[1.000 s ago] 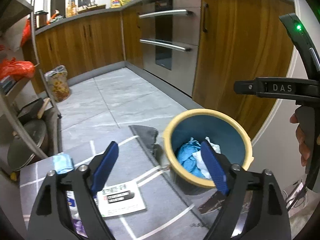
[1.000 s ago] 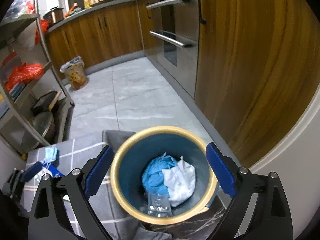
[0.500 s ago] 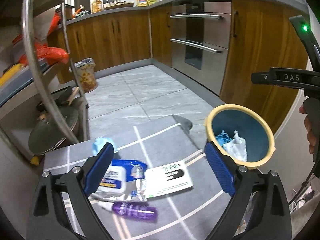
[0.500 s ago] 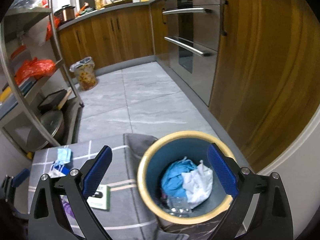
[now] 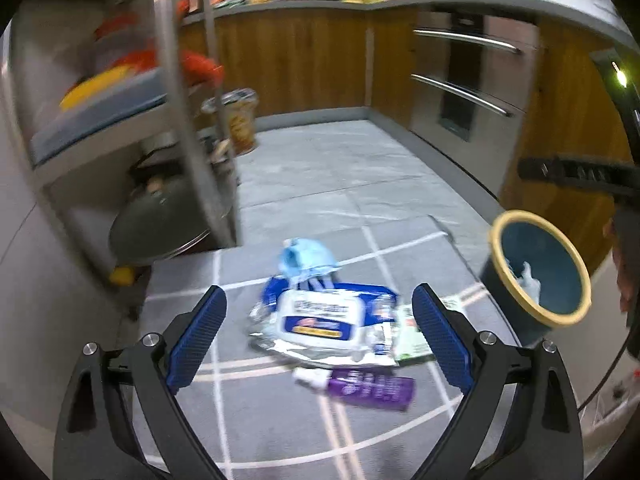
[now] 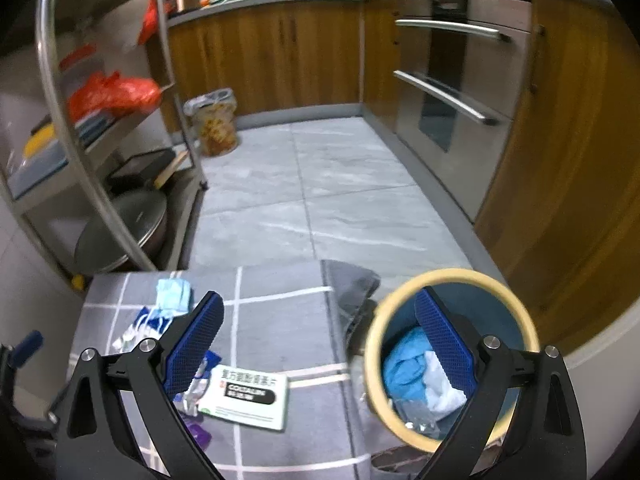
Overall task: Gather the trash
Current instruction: 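Move both tools back over the trash pile on the mat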
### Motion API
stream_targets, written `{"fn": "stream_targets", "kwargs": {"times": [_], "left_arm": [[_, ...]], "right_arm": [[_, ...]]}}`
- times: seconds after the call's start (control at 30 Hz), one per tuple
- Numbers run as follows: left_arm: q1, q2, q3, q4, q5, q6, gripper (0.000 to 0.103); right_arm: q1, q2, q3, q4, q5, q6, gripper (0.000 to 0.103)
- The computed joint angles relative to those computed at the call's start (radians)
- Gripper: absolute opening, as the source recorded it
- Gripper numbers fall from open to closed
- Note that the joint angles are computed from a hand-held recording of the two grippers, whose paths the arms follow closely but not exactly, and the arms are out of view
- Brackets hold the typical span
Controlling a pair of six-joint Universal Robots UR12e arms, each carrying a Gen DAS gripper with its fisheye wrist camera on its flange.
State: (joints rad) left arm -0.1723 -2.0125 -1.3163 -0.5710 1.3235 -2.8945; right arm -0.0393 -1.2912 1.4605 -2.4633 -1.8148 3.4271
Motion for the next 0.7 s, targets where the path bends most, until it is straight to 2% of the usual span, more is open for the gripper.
{"fn": "stream_targets", "kwargs": {"times": [0.17,0.3,0.5,0.7], "left_arm": [[0.014,-0.038,0.053,-0.029,0.033,-0.091,0.093],[0.018,-0.082,0.110,-0.085,0.078,-0.159,0.093],[0.013,-0.130,0.165,-0.147,0.135,-0.128,0.093],[0.006,-0.181,0.234,-0.209,0.114,-0.115,0.092]], "right_arm": [[0.006,0.045,-0.044,0.030,0.035,-0.005,0.096],[0.004,0.088,-0.082,0.058,0.095,0.000,0.096],[0.013,0.140,-0.137,0.098,0.108,-0.112,0.096],[-0.003,0.164,-0.161,0.139,0.140,-0.137,0.096]]}}
